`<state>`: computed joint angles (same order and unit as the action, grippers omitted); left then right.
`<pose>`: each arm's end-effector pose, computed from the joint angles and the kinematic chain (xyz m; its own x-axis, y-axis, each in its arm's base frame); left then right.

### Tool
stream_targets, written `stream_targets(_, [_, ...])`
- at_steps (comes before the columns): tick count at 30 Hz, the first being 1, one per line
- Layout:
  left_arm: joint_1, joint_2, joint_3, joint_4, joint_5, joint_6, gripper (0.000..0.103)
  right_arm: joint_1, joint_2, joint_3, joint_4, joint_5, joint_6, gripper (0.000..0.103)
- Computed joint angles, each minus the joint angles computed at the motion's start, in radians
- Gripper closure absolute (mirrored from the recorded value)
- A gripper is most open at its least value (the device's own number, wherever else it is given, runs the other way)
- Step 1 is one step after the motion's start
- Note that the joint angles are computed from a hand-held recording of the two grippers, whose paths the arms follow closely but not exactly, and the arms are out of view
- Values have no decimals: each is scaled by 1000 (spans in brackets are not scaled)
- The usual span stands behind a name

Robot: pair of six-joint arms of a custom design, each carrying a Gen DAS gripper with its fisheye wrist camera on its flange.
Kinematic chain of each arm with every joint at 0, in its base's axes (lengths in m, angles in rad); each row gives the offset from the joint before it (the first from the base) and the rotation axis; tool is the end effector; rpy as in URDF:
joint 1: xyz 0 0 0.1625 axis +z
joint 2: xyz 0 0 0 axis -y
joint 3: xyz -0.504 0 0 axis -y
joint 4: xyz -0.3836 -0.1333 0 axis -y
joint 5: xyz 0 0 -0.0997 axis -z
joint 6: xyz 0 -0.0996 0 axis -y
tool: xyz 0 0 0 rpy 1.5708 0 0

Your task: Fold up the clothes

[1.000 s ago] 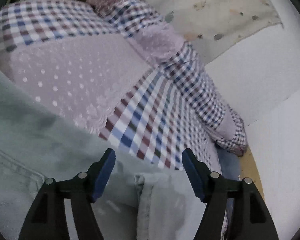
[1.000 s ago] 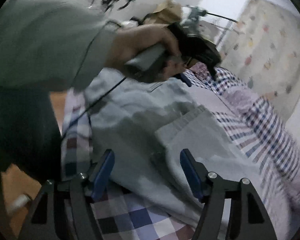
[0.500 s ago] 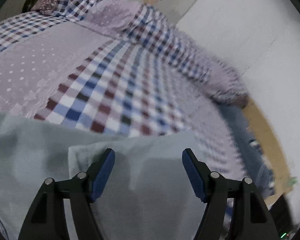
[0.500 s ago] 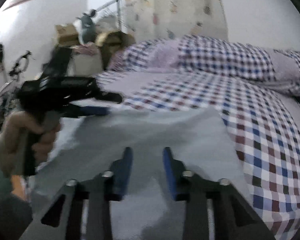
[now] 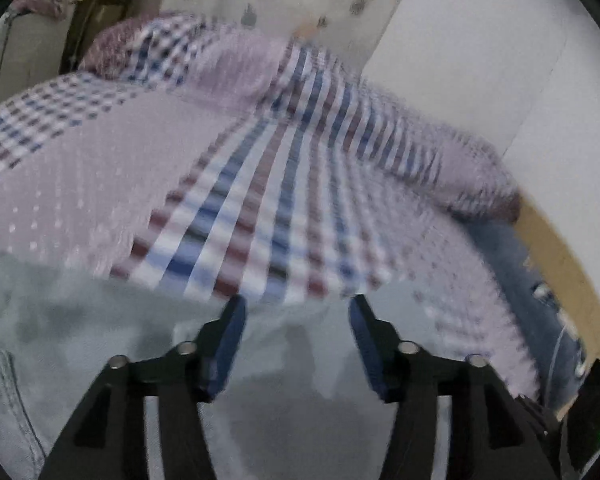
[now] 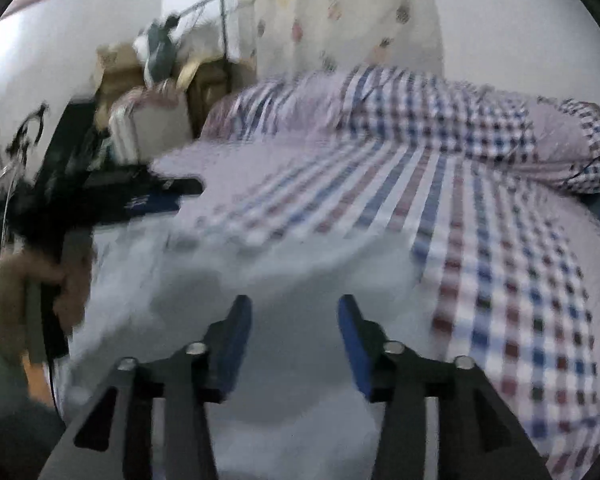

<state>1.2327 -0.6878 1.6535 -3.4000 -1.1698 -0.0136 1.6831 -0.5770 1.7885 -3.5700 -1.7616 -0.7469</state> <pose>-0.0837 -0.7572 0.1832 -0.9698 0.0171 -0.2433 0.2024 0.6133 -0.7635 0.1918 -0.6797 0.0800 -0.6733 -0.4590 0.5797 -0.7311 0.5304 -0.4292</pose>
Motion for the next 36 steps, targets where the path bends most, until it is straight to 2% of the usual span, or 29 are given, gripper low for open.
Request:
stream_targets(2, [4,3,-5,-18,-55,-12,32,13,12,-62,16,-12,10,52])
stream_targets(3, [1,9,-15,-10,-60,-13,31,14,20,-102,49,-7,26,52])
stream_targets(7, [1,39,-66,97,-20,-27,31,16,74,-279,187,-23,121,52])
stream_targets(10, [12,65,-121,257,41,-48,31,9,154,-442,328,-61,155,52])
stream_targets(13, [19,85,-149,335,86,-26,32,-2,216,-541,430,-133,146,52])
stream_targets(14, [18,88,-145,324,93,-3,32,-6,234,-569,464,-156,148,52])
stream_targets(18, [4,111,-146,293,150,79,32,-25,247,-575,479,-154,148,49])
stream_targets(21, [-15,137,-155,281,234,152,31,-20,264,-577,449,-183,97,38])
stream_targets(23, [-21,145,-157,280,261,171,29,-13,273,-579,436,-209,66,31])
stream_targets(25, [-27,154,-160,280,287,190,28,-5,276,-581,436,-228,49,29])
stream_targets(27, [-28,149,-157,274,283,184,28,1,267,-566,420,-240,41,29])
stream_targets(29, [-31,138,-145,257,277,171,28,2,231,-487,319,-215,44,29])
stream_targets(32, [-43,116,-94,168,241,180,27,-8,179,-385,251,-197,56,27])
stream_targets(33, [-46,119,-89,154,238,209,20,-13,168,-360,234,-198,58,27])
stream_targets(34, [-48,125,-87,145,239,243,18,-18,163,-344,223,-196,66,27])
stream_targets(36, [-49,141,-110,222,289,246,18,-29,152,-312,202,-192,82,27])
